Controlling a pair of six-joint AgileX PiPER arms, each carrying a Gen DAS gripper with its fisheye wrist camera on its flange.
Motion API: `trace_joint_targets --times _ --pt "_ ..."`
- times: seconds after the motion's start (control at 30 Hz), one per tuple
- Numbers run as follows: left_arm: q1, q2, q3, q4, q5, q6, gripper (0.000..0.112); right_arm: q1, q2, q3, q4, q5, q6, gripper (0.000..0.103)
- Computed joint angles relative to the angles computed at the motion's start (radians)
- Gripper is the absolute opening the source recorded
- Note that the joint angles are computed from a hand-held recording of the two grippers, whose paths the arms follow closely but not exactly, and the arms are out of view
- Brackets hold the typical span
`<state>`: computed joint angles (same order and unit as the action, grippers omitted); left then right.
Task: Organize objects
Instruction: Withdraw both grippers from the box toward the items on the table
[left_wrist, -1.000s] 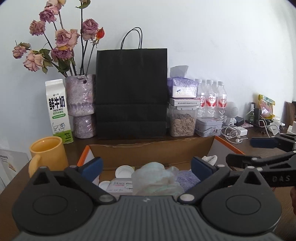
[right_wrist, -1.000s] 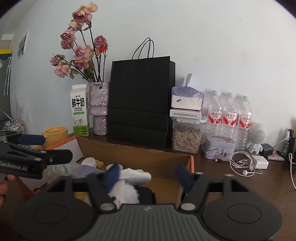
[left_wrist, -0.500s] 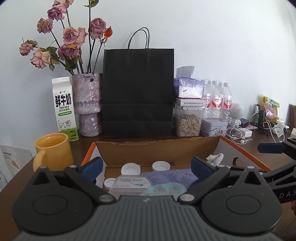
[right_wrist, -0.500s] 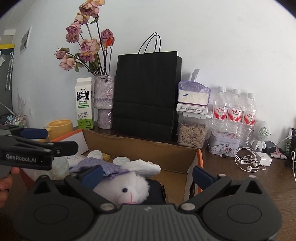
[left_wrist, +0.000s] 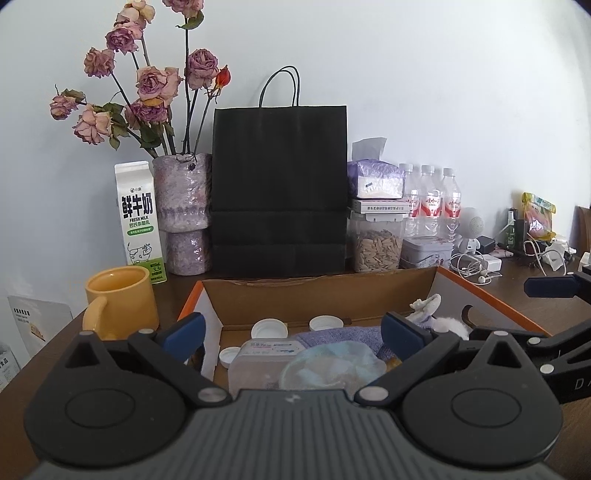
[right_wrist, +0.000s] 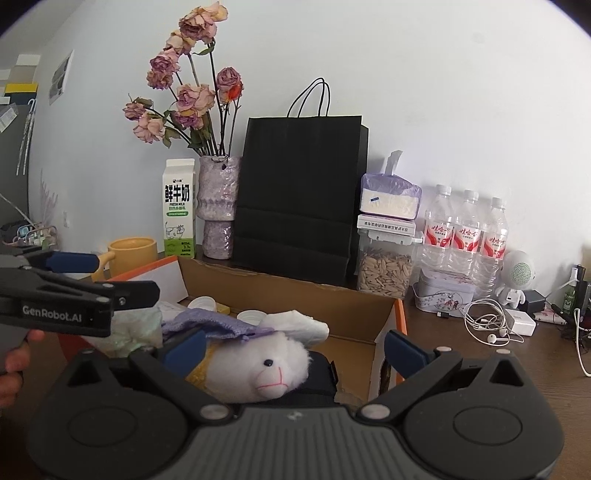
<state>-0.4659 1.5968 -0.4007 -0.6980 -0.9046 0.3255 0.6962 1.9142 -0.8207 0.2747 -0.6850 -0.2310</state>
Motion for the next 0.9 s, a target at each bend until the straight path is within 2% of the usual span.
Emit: trace_joint_targets --times 0.23,0.5,0.7,0.9 --pt "-0.097 -0.062 0.074 -0.119 -0.056 0.043 0.103 0.041 -0.035 0.074 0.05 -0.044 -0.028 0.103" --pt "-0.223 -0.213 0.166 -0.296 -0.025 0.094 0.103 0.134 -0.096 0.173 0.134 -0.028 -0.063 0.103" --pt "-0.348 -0.309 0.188 -0.488 0.011 0.239 0.103 0.19 -0.125 0.197 0.221 0.073 -0.109 0.103" --pt "-0.452 -0.4 0.18 -0.702 -0.01 0.419 0.103 0.187 -0.136 0.17 0.296 0.216 -0.129 0.103"
